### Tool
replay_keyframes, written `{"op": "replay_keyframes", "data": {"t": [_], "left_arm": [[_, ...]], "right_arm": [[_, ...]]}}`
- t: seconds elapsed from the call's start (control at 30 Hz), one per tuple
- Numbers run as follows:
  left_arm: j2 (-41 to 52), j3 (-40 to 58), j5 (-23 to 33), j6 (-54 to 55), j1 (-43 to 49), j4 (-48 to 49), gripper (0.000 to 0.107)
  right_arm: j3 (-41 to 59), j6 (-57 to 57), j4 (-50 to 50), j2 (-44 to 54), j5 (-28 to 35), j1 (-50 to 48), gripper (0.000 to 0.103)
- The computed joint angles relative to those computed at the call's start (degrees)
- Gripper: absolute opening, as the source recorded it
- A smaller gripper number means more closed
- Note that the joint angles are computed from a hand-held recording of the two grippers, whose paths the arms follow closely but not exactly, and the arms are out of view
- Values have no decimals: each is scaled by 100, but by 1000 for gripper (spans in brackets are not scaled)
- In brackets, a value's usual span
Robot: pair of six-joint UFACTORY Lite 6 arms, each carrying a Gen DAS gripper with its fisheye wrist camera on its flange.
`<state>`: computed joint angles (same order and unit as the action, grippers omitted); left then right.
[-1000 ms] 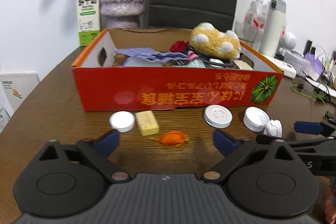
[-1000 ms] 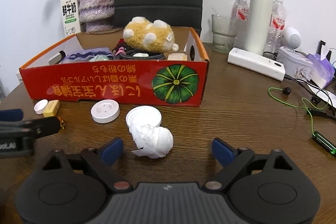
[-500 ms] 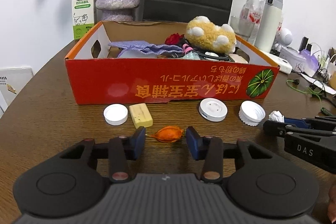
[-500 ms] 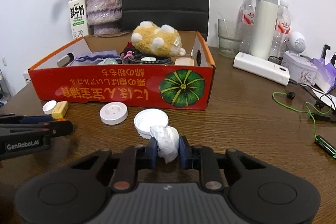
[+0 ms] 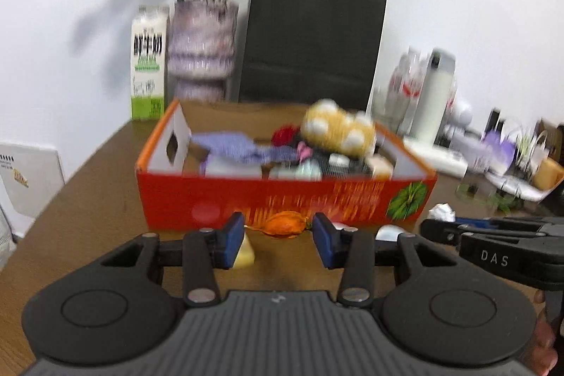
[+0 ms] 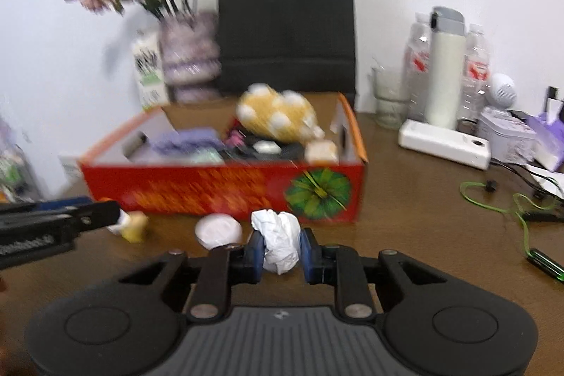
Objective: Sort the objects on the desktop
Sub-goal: 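Carry the orange item and white cloth into the cardboard box and release them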
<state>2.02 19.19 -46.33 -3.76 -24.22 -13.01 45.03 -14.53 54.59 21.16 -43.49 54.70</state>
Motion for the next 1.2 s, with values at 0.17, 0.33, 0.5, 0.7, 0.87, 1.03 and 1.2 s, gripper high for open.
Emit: {"op": "replay_keyframes", "data": {"t": [0.17, 0.33, 0.5, 0.7, 0.87, 1.03, 1.2], "left_arm": [[-266, 498, 372, 397, 89, -226, 43], [-147, 1074, 518, -46, 399, 51, 43], [586, 1791, 439, -475, 740, 394, 43], [1670, 2900, 753, -477, 1093, 627, 43], [2293, 3560, 1041, -439, 1278, 739, 43], [2655, 3877, 1214, -283, 1305, 649, 44], [2800, 4056, 1453, -111, 1280, 548, 75]], "right_arm": [[754, -659, 158, 95, -4, -104, 20], [1837, -961, 193, 628, 163, -456, 20], [2897, -1019, 98, 1407, 667, -877, 20], [4264, -1660, 329, 2463, 1338, -1240, 20], [4912, -2200, 691, 2955, 1611, -1381, 20], [5037, -2395, 880, 3082, 1669, -1409, 21], [5175, -2884, 1307, 3166, 1753, -1422, 56]]}}
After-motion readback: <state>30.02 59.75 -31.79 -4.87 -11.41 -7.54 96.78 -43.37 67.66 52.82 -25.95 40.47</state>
